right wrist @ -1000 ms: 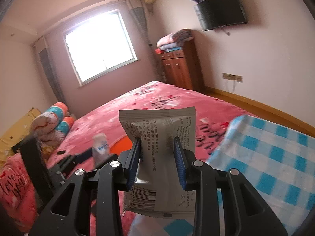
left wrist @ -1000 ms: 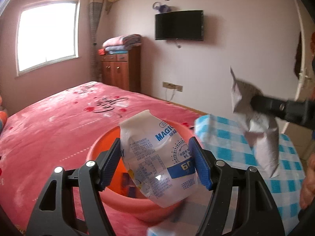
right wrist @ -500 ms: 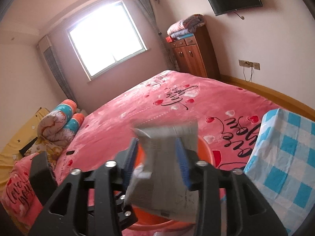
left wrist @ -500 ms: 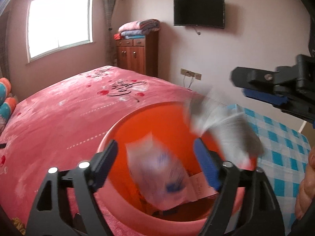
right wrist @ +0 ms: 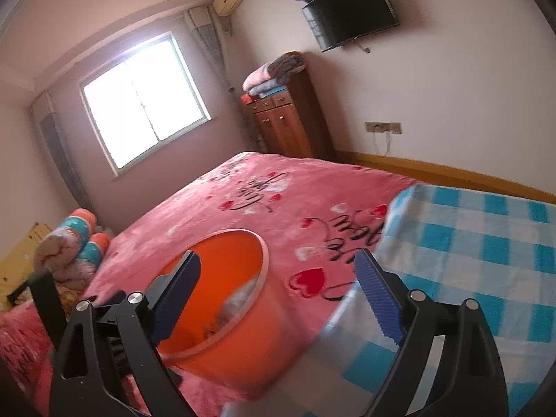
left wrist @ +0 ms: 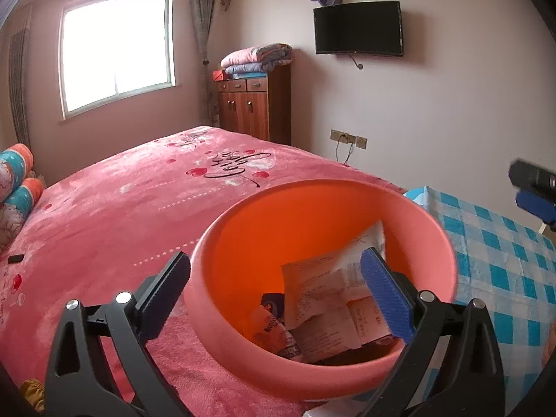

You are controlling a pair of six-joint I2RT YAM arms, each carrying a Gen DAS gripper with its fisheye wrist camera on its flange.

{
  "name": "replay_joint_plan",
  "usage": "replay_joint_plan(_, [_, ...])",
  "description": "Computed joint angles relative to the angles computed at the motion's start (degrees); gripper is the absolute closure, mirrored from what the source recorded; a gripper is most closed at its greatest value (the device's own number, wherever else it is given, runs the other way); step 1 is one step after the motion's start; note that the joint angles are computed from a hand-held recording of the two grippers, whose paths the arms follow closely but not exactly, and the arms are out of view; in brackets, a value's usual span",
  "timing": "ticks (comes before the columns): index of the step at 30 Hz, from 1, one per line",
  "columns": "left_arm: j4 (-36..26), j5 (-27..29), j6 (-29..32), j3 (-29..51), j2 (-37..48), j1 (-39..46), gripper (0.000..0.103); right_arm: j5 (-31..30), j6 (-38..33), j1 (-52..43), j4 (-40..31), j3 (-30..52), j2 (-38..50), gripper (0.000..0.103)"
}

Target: Collect trash

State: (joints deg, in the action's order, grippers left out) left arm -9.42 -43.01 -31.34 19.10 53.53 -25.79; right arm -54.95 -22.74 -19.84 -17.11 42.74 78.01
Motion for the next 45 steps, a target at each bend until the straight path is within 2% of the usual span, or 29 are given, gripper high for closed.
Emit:
replay_joint_plan(8, [-3.8,-3.6,-5.6,3.1,2.0,-7.7,0.004,-2.3,-9.3,-11.0,-1.7,-3.0,-1.1,0.01])
replay_joint_plan(23, [-5.2,-8.7,-14.5,11.7,16.6,-22.9,0.004,-6.2,-25.0,-27.2,-10.7,-0.4,3.0,0.009])
replay_joint_plan(33, [-3.9,-9.7,-15.3,19.4,27.3,-30.0,0.004,-7.5,-33.1,-37.4,-16.1,6.3,10.9,0.009])
replay_joint_plan(45, [-2.7,-9.1,-14.8,29.4,39.7,-36.0,0.004,-7.5,-36.5,-46.8,-12.1,10.2,17.6,0.009])
